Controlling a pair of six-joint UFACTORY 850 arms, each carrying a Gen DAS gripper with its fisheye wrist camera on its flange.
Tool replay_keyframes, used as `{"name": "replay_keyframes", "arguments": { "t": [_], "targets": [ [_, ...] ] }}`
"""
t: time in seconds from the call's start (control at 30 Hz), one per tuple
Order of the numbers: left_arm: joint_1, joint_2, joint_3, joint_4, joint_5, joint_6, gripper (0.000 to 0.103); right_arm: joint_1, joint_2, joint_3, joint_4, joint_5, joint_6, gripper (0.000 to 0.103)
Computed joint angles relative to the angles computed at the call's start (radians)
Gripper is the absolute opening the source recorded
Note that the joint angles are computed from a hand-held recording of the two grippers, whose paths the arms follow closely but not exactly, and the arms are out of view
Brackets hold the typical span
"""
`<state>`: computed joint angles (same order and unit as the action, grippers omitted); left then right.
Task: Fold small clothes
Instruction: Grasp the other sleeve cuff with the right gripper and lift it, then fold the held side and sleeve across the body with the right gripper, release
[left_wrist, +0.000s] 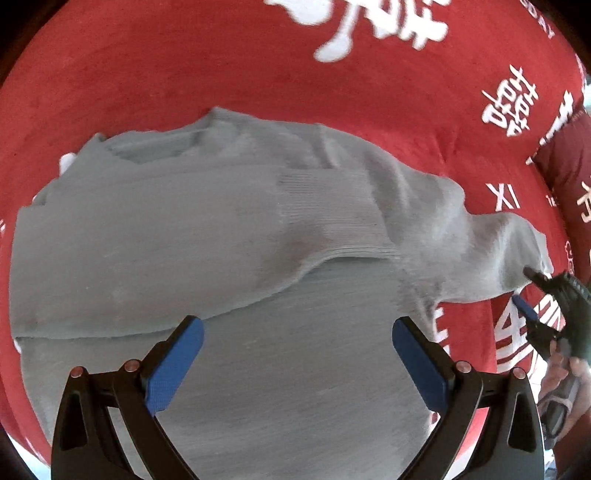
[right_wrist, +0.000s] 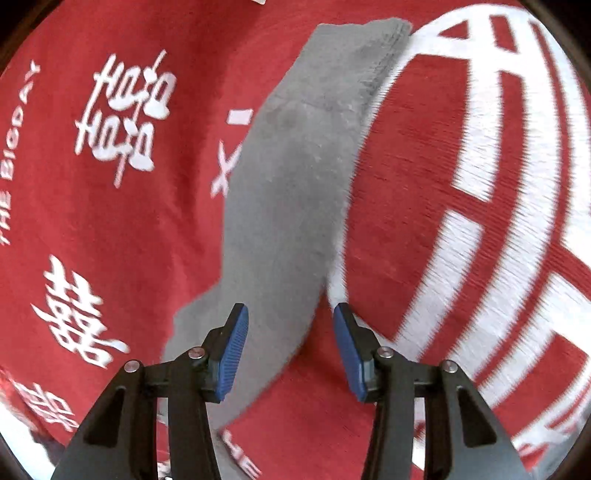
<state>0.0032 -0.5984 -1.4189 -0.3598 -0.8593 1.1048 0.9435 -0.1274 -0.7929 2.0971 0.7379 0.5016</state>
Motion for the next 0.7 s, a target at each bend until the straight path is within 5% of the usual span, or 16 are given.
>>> {"name": "replay_keyframes", "arguments": {
  "t": [0.3, 0.37, 0.4, 0.7],
  "targets": [
    [-0.024, 0.048, 0.072, -0.001, 0.043, 0.042, 0.103, -0.029, -0.041, 0.041, -0.313, 0.038, 0.327, 0.048],
    [-0.018, 0.045, 0.064, -0.001, 0.033, 0.047, 0.103, -0.034, -0.039, 0.057, -0.374, 0.021, 0.427, 0.012],
    [-0.018, 0.045, 0.064, -0.002, 0.034, 0.047, 0.103, -0.033, -0.034, 0.062, -0.385, 0.012, 0.448, 0.009],
    [0.002, 0.010, -0.002, -0.051, 0.096, 0.066, 0.103, -0.067, 0.013, 0.005, -0.440, 0.028, 0.217, 0.008]
  ]
}}
